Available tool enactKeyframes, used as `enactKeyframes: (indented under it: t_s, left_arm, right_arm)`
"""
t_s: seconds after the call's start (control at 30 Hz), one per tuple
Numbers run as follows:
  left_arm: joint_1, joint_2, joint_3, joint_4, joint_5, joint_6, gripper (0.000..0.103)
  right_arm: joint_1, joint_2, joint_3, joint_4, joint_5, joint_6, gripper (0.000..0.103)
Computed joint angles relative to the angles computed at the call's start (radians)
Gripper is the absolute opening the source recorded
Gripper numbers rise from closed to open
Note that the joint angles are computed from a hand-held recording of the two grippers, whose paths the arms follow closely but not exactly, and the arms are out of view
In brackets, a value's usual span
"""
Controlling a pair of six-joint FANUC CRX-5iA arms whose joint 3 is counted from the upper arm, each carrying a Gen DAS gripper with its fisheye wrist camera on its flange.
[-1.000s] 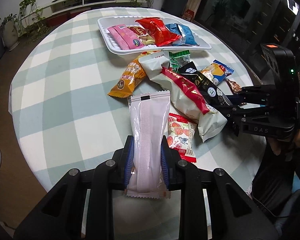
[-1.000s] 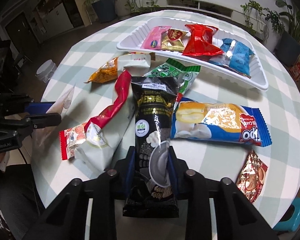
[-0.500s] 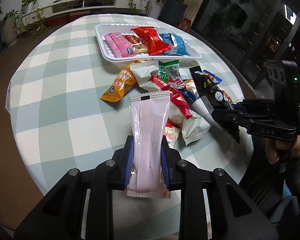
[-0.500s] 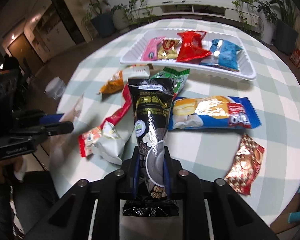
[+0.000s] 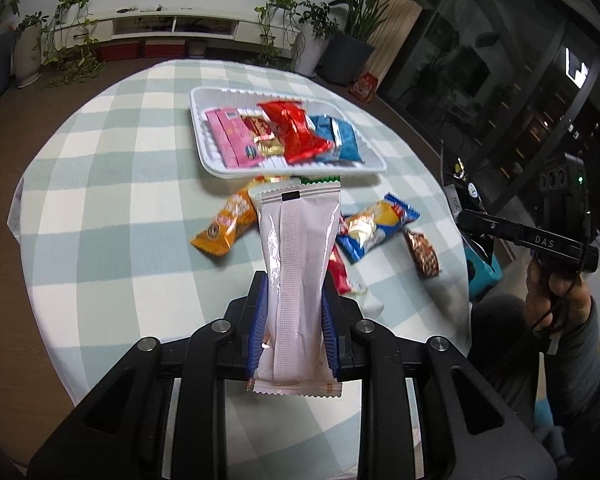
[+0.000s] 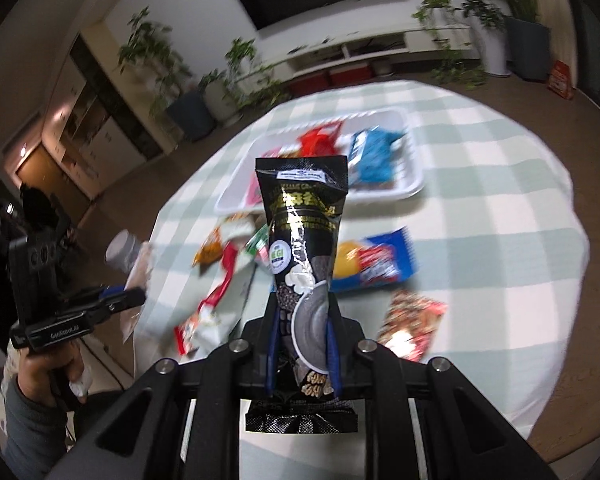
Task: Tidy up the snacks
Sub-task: 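Carry both packets into the white tray and open both grippers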
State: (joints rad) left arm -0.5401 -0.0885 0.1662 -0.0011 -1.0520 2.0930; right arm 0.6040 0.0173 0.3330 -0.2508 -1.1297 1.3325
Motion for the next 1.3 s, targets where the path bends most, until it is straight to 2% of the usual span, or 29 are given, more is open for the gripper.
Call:
enactKeyframes:
  t_s: [0.1,0.2,0.37,0.57,0.77,0.93,1.07,1.3]
  left_arm:
    - [0.031,0.007,0.022,0.014,0.02,-0.002,0.023]
    - [0.065,0.047,0.096,0.015,0.006,-0.02,0.023]
    - [0.118,0.184,0.3,0.037,-0.057,-0.087,0.023]
    - [0.175,0.375,0.536,0.086,-0.128,-0.122,0.023]
    - [0.193,0.543,0.708,0.089,-0.203,-0.127,0.023]
    - [0.196,0.601,0.71,0.094,-0.2,-0.139,0.023]
    - [0.206,0.602,0.654,0.099,-0.157,-0.134,0.023]
    - [0.202,0.634,0.667,0.091,-0.161,-0.137,0.023]
  right_arm:
    - [-0.039,0.012,0.024,0.006,0.004,-0.016,0.021]
    - [-0.078,0.042,0.074,0.01,0.006,-0.034,0.021]
    - [-0.109,0.126,0.198,0.055,0.03,-0.072,0.021]
    - [-0.081,0.305,0.458,0.082,-0.007,-0.058,0.021]
    - [-0.057,0.552,0.788,0.053,-0.166,-0.06,0.021]
    - [-0.033,0.699,0.959,0.071,-0.262,-0.077,0.021]
    - [-0.025,0.733,0.97,0.08,-0.274,-0.086,0.021]
    - [-0.013,0.746,0.941,0.127,-0.283,-0.08,0.021]
